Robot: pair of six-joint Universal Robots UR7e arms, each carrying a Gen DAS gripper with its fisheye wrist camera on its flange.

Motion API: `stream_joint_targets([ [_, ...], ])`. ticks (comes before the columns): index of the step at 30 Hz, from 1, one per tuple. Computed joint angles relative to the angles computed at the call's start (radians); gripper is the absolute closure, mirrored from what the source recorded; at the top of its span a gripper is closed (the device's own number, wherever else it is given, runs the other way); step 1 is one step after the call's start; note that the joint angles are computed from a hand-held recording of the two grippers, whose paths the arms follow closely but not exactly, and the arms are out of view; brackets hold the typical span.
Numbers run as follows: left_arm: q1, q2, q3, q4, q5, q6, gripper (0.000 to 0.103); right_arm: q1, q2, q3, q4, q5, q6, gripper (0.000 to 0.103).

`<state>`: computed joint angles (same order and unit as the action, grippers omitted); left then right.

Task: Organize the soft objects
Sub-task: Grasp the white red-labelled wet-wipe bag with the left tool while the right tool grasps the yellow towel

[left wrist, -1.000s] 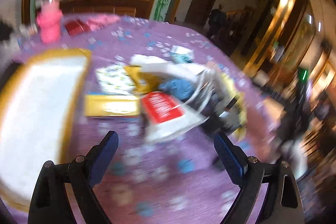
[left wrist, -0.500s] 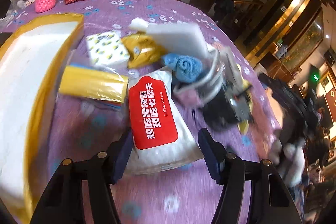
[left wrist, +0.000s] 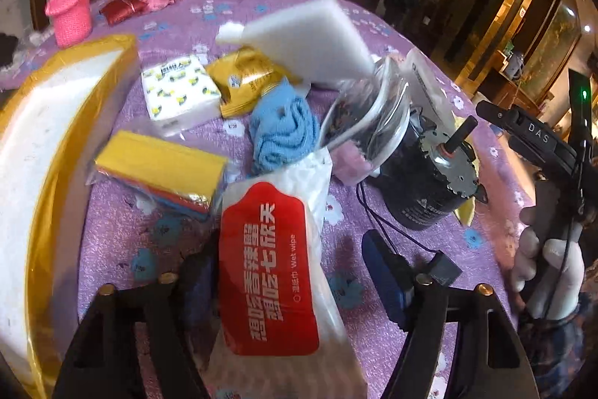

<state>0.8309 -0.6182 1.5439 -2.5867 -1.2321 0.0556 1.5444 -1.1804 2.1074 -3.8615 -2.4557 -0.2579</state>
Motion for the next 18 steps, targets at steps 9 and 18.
stream_joint_targets([
  [9,0.037,-0.164,0.118,-0.096,-0.211,-0.016,0.057,-0.008,0.005,-0.012,0.026,-0.014,-0.001,0.000],
  [18,0.052,-0.319,0.249,-0.197,-0.244,-0.002,0.057,-0.001,-0.057,0.036,0.076,0.075,0.031,0.000],
])
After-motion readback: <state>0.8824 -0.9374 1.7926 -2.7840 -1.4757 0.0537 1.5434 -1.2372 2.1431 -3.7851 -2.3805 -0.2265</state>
